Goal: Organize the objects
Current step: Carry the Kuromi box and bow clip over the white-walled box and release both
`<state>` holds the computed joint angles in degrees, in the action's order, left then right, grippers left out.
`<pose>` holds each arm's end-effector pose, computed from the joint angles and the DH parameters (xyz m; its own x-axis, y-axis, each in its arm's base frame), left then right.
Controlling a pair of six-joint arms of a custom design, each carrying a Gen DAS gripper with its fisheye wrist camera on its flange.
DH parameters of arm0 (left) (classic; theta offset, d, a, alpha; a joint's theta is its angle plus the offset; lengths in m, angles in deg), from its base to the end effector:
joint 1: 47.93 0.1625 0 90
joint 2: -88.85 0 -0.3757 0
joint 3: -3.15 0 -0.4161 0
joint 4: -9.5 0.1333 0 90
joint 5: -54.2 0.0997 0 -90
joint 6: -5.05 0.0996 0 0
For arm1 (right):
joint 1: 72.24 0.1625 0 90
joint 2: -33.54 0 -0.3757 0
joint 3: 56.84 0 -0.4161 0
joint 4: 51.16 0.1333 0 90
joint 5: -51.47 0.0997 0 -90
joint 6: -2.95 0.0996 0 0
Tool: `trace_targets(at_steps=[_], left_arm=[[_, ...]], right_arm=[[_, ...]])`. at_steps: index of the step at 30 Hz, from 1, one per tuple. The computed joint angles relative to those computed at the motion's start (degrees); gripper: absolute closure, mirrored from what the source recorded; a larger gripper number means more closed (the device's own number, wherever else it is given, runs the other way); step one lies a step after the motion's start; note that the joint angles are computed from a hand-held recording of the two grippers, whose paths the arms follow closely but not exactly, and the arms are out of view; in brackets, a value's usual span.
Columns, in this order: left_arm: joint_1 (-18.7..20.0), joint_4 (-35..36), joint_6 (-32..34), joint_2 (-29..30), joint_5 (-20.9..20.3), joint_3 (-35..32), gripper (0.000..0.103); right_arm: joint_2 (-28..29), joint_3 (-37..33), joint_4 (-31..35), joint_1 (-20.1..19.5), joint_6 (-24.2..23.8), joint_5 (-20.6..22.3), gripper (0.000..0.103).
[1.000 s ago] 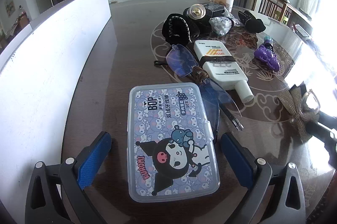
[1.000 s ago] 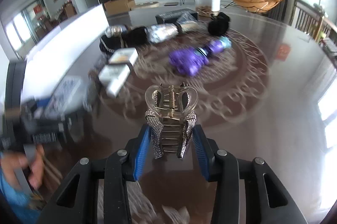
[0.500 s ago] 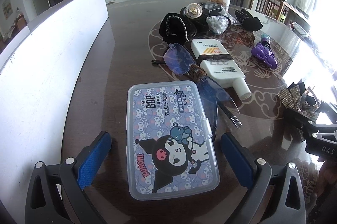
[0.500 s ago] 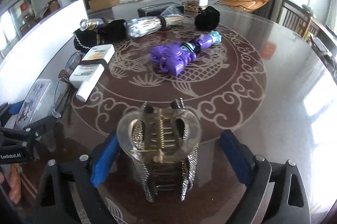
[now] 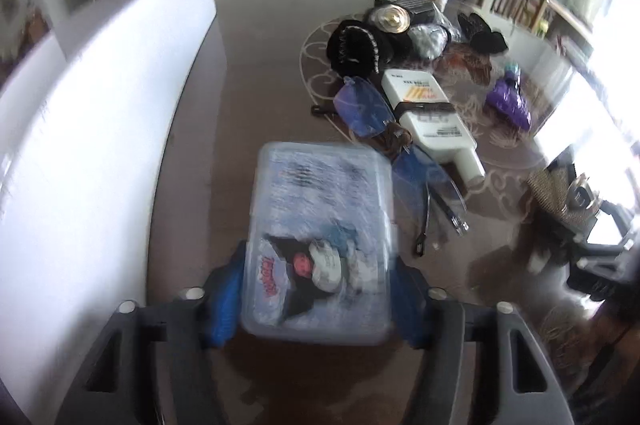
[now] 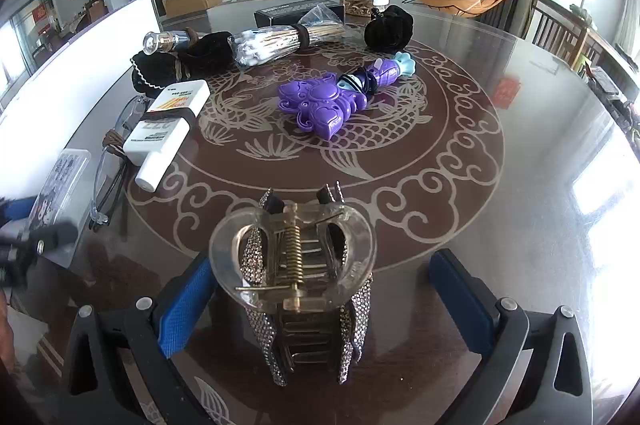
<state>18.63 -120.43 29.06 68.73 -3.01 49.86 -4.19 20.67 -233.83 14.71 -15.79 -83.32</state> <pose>-0.1628 -0.8463 0.0470 -0.5925 0.5640 -0.5752 0.6876 0.7261 0.0036 0.0240 -0.7358 0.1630 -0.6531 0.3735 0.6587 -0.1877 0.7629 -0.6186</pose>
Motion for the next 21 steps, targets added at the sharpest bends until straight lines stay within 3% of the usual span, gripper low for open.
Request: trace_targets(at_steps=[2,3,4,5,9,12,17,19,21], left_arm=[[0.1,-2.5,1.1,-2.2,-1.5,4.2,0.043],[0.0,-3.6,1.4,-3.1,-1.6,5.8,0.043],[0.0,-4.4,1.5,-4.7,-2.1,8.5,0.043],[-0.1,-5.1,1.3,-6.7,-2.9,11.6,0.043],[0.1,-4.6,0.0,-13.5,-7.7,20.8,0.043],[0.3,-4.0,-1.7,-16.2,-11.8,23.3,0.043],[-0.2,-7.2,-2.0,-21.9,-17.1,24.4,0.043],[-0.1,-9.9,-1.6,-23.7,-17.6,23.7,0.043],[0.2,-14.0,-0.8,-24.7,-15.5,22.4,0.043]], right_arm=[[-0.2,0.0,1.0,0.2,0.4,-0.3,0.000],[-0.4,0.8,-0.8,0.4,-0.4,0.0,0.010],[-0.7,1.6,-1.9,0.5,-0.9,0.4,0.041],[-1.2,2.2,-1.0,0.9,0.2,-0.6,0.046],[-7.4,10.9,2.2,1.0,9.5,4.9,0.047],[-10.8,15.9,2.7,1.8,14.9,9.7,0.047],[-10.5,14.3,1.8,6.2,13.4,13.1,0.047],[-8.3,10.1,2.2,9.2,10.4,15.2,0.047],[-4.7,3.9,4.2,11.9,7.1,18.3,0.047]])
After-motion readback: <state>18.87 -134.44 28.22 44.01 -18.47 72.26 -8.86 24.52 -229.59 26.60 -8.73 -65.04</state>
